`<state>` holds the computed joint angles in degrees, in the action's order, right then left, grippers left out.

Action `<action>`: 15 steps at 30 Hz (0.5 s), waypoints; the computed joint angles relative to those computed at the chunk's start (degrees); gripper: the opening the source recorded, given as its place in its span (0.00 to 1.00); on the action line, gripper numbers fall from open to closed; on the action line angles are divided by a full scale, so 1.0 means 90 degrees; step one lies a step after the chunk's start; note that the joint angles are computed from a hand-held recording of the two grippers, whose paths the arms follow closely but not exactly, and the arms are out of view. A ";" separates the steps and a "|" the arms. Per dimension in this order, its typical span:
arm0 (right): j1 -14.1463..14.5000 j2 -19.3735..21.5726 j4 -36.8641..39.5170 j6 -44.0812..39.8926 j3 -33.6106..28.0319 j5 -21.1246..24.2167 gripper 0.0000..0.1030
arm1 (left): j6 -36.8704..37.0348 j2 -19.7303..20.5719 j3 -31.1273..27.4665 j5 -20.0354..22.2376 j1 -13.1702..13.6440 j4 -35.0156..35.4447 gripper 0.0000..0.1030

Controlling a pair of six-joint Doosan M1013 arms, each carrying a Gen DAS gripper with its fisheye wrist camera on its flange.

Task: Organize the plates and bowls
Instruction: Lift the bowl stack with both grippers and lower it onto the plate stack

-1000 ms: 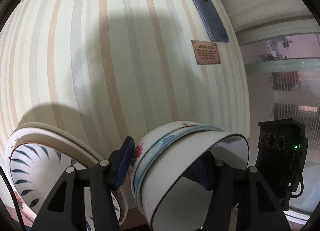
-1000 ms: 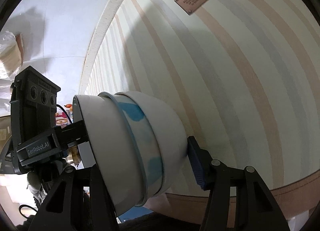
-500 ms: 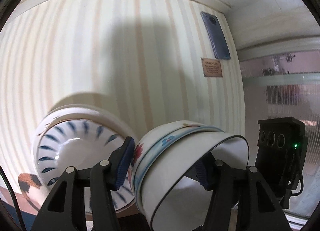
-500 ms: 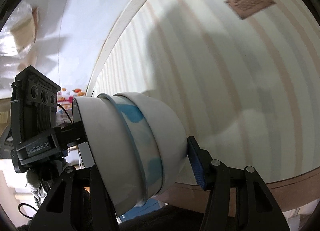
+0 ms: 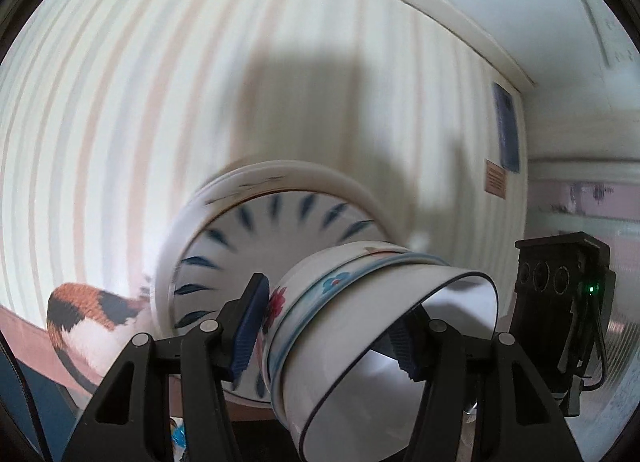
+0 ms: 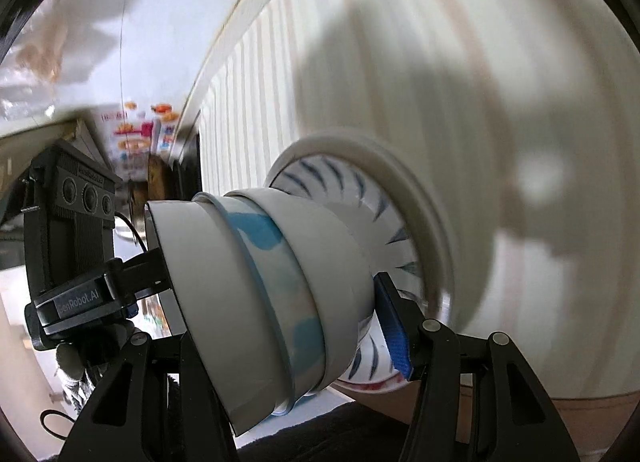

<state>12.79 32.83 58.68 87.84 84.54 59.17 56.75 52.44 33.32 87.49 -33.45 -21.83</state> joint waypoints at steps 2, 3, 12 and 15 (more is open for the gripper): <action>0.0050 0.0083 0.0024 -0.0031 -0.0067 0.0092 0.56 | -0.0090 -0.0082 0.0188 -0.0098 0.0019 0.0032 0.52; 0.0086 0.0149 0.0011 -0.0028 -0.0150 0.0159 0.56 | -0.0129 -0.0121 0.0282 -0.0144 0.0037 0.0038 0.52; 0.0218 0.0401 -0.0308 0.0047 -0.0526 0.0321 0.56 | -0.0340 -0.0301 0.0739 -0.0503 0.0127 0.0039 0.52; 0.0219 0.0432 -0.0446 0.0104 -0.0614 0.0355 0.56 | -0.0339 -0.0294 0.0747 -0.0519 0.0119 0.0046 0.52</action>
